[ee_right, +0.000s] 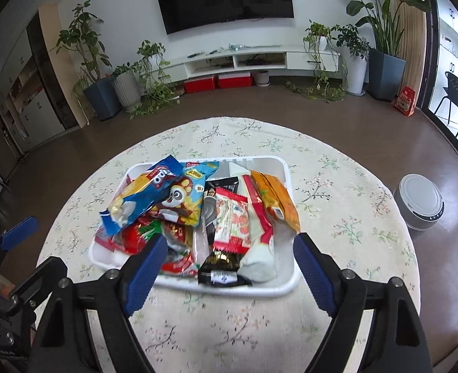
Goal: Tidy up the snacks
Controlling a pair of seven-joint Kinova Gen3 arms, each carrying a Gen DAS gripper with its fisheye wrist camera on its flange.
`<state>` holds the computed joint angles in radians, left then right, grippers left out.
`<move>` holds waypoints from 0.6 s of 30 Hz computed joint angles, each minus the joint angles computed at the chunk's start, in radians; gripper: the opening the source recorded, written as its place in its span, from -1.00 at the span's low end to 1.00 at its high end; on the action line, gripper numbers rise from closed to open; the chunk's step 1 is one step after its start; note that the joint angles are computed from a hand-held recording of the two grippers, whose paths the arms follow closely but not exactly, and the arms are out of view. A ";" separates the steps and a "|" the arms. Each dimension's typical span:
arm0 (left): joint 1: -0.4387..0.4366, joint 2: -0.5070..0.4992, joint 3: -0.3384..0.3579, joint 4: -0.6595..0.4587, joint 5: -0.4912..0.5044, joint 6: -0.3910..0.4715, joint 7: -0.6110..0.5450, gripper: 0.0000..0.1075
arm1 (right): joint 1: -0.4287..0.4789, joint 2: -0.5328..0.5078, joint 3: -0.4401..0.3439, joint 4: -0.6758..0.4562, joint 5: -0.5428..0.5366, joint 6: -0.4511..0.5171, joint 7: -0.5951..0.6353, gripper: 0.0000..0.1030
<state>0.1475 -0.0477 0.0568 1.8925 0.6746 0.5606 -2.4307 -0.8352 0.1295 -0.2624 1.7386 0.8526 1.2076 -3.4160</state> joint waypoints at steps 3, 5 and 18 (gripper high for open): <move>-0.121 -0.137 0.136 0.115 -0.088 -0.122 0.122 0.91 | -0.051 -0.011 -0.032 -0.001 0.016 0.063 -0.060 0.67; -0.135 -0.211 0.171 0.170 -0.157 -0.185 0.203 0.91 | -0.086 -0.009 -0.052 -0.014 0.028 0.113 -0.089 0.67; 0.358 -0.412 -0.208 0.156 -0.651 0.024 0.732 0.91 | -0.368 0.058 -0.124 -0.151 0.077 0.493 -0.234 0.77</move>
